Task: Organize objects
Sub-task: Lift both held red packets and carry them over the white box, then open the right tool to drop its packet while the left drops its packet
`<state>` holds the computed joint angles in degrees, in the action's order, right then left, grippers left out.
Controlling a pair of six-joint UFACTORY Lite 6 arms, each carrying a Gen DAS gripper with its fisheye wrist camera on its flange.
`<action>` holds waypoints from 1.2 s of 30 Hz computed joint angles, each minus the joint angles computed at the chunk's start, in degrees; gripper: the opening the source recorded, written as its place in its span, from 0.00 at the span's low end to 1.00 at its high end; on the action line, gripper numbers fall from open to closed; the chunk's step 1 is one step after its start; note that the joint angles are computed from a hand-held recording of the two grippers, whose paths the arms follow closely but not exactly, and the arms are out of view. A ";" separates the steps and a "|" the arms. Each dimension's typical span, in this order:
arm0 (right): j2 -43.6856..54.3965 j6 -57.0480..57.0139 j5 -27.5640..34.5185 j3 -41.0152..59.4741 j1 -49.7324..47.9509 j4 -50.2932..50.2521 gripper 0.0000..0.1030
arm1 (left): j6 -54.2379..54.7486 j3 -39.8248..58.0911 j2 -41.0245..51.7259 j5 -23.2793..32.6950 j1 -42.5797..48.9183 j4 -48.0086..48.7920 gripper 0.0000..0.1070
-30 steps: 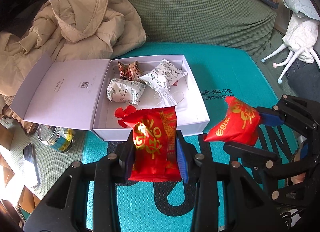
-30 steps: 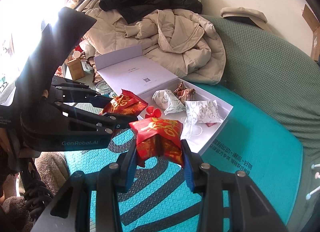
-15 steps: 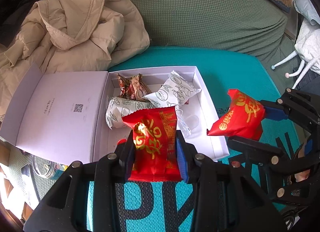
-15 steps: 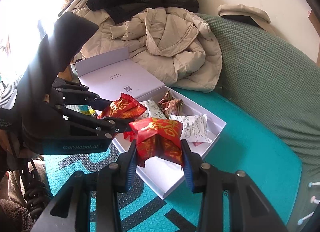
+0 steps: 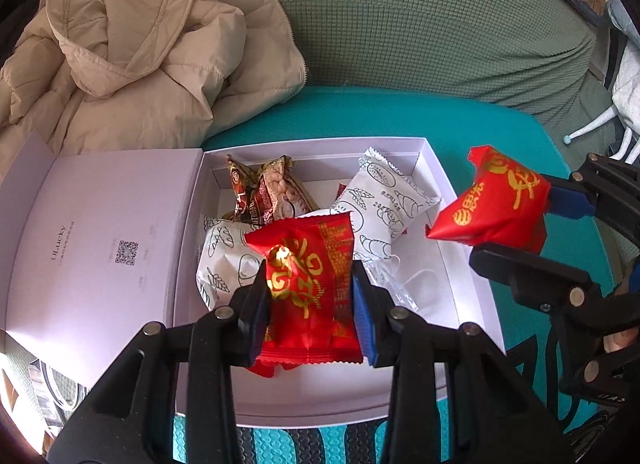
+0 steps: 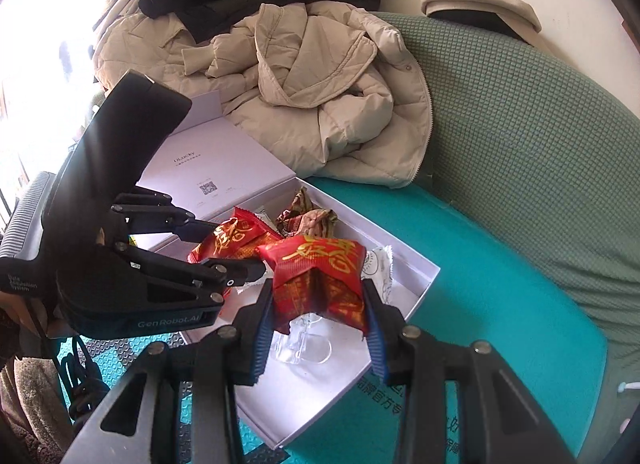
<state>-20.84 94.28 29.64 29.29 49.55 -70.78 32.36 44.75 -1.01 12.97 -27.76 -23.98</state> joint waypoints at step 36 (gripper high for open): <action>20.04 22.65 -14.02 3.64 -10.18 -28.14 0.39 | 55.75 0.17 11.74 -7.57 1.43 -54.06 0.05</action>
<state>-0.80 116.94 15.62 32.93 39.36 -98.92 88.11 44.92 10.73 5.40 -26.33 -78.04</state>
